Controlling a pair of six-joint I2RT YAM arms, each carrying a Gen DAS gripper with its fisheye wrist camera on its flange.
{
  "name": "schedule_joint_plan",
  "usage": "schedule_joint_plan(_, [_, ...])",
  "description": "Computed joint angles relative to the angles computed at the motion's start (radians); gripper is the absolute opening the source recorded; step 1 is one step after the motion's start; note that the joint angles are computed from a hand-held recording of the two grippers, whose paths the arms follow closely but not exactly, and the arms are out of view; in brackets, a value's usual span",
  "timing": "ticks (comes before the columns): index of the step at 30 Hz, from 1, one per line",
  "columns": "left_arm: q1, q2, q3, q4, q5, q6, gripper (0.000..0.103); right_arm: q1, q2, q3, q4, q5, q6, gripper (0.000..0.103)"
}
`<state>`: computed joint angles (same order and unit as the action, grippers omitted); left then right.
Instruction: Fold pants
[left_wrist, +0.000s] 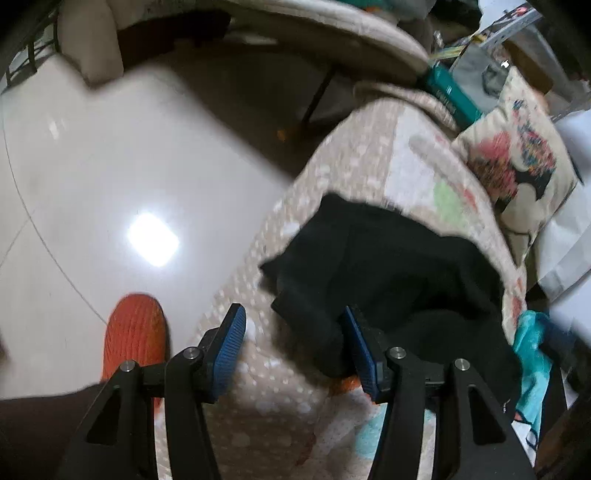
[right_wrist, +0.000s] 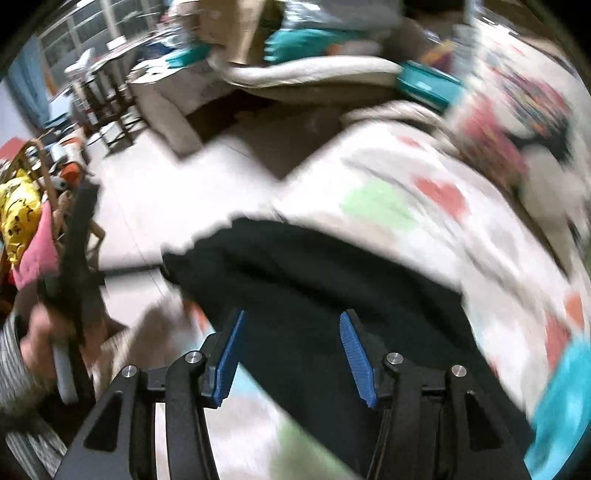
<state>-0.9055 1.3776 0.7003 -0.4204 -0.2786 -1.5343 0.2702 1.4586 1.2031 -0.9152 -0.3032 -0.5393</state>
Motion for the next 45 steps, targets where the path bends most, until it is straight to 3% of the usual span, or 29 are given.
schedule_joint_plan(4, [-0.003,0.045,-0.044,0.093,0.055,-0.077,0.053,0.175,0.212,0.145,0.038,0.031,0.077,0.052])
schedule_joint_plan(10, [-0.020,0.055,-0.017,0.057,0.043,-0.114,0.053,0.310,0.502,0.292,0.056,0.124,0.089,0.049])
schedule_joint_plan(12, [-0.023,0.045,-0.021,0.047,0.044,-0.120,0.053,0.330,0.522,0.270,0.073,0.134,0.072,0.034])
schedule_joint_plan(13, [-0.020,0.041,-0.022,0.044,0.046,-0.121,0.052,0.347,0.518,0.249,0.095,0.159,0.065,0.013])
schedule_joint_plan(14, [-0.018,0.037,-0.023,0.041,0.046,-0.122,0.050,0.354,0.513,0.234,0.116,0.177,0.062,0.008])
schedule_joint_plan(16, [-0.008,0.032,-0.021,0.037,0.044,-0.107,0.045,0.360,0.504,0.231,0.141,0.163,0.074,0.003])
schedule_joint_plan(21, [0.044,0.030,-0.005,0.001,0.016,-0.083,0.045,0.370,0.535,0.307,0.172,0.171,0.155,0.003])
schedule_joint_plan(25, [0.072,0.028,-0.032,0.025,0.052,-0.091,0.052,0.348,0.588,0.375,0.140,0.173,0.226,0.008])
schedule_joint_plan(29, [0.067,-0.010,-0.040,0.013,0.049,-0.105,0.052,0.248,0.492,0.341,0.129,0.083,0.217,0.022])
schedule_joint_plan(36, [0.029,-0.073,-0.012,-0.053,-0.033,-0.149,0.052,-0.136,0.305,0.279,0.091,0.075,0.127,0.036])
schedule_joint_plan(40, [0.002,-0.041,0.051,-0.074,-0.083,-0.099,0.052,-0.318,0.351,0.308,0.034,0.027,0.126,0.044])
schedule_joint_plan(42, [-0.015,-0.007,0.095,-0.088,-0.107,-0.061,0.052,-0.345,0.379,0.294,0.049,0.018,0.132,0.056])
schedule_joint_plan(43, [-0.023,0.008,0.115,-0.096,-0.118,-0.043,0.052,-0.345,0.372,0.265,0.071,0.022,0.135,0.067])
schedule_joint_plan(45, [-0.035,0.033,0.145,-0.107,-0.134,-0.012,0.052,-0.338,0.404,0.258,0.100,0.021,0.133,0.072])
